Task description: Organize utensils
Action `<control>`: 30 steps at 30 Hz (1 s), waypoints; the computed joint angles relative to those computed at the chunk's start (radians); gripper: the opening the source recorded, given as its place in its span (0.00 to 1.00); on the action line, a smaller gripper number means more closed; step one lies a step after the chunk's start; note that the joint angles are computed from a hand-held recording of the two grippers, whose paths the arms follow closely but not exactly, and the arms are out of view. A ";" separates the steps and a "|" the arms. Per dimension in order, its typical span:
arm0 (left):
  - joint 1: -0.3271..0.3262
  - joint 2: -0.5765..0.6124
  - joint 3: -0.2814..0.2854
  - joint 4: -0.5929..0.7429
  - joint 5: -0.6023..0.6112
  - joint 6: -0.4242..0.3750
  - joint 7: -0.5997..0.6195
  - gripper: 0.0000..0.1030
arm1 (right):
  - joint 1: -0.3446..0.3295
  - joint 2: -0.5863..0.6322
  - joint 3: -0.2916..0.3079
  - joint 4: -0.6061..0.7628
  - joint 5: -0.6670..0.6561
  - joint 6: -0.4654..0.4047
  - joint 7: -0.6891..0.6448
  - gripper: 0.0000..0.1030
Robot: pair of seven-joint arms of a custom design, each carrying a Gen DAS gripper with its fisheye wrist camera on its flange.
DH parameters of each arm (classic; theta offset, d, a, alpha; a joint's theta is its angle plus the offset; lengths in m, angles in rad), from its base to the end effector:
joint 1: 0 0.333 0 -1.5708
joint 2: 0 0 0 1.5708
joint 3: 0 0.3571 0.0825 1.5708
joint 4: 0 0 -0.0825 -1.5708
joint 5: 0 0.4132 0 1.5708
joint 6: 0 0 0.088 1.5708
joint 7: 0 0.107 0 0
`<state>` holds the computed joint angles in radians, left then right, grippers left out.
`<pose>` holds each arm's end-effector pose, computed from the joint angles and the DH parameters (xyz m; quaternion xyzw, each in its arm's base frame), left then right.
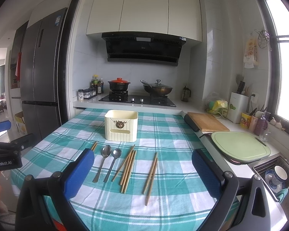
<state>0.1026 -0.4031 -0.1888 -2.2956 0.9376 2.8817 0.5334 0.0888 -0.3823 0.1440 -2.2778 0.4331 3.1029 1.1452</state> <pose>0.4800 -0.1027 0.6266 -0.6366 0.5605 -0.3204 0.4217 0.4829 0.0921 0.6780 -0.6536 0.5007 -0.3646 0.4350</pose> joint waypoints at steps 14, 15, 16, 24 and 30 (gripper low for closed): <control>0.076 0.028 -0.022 0.026 0.148 0.034 -0.163 1.00 | -0.008 0.030 -0.017 0.023 0.004 -0.005 0.007 1.00; 0.066 0.035 -0.010 0.028 0.136 0.035 -0.150 1.00 | -0.014 0.032 -0.010 0.023 -0.001 -0.006 0.013 1.00; 0.047 0.043 0.004 0.030 0.110 0.032 -0.121 1.00 | -0.015 0.035 -0.010 0.025 -0.003 -0.006 0.014 1.00; -0.040 0.088 0.066 0.027 -0.054 0.055 0.096 1.00 | 0.045 0.062 -0.060 0.029 0.031 0.012 -0.043 1.00; -0.064 0.135 0.082 0.039 -0.165 0.065 0.212 1.00 | 0.000 0.098 -0.033 0.053 -0.001 -0.028 -0.014 1.00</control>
<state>0.0389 -0.2683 -0.1066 -2.2570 0.7728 2.9462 0.7451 0.0892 -0.2847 0.1110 -2.2243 0.4321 3.0744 1.1312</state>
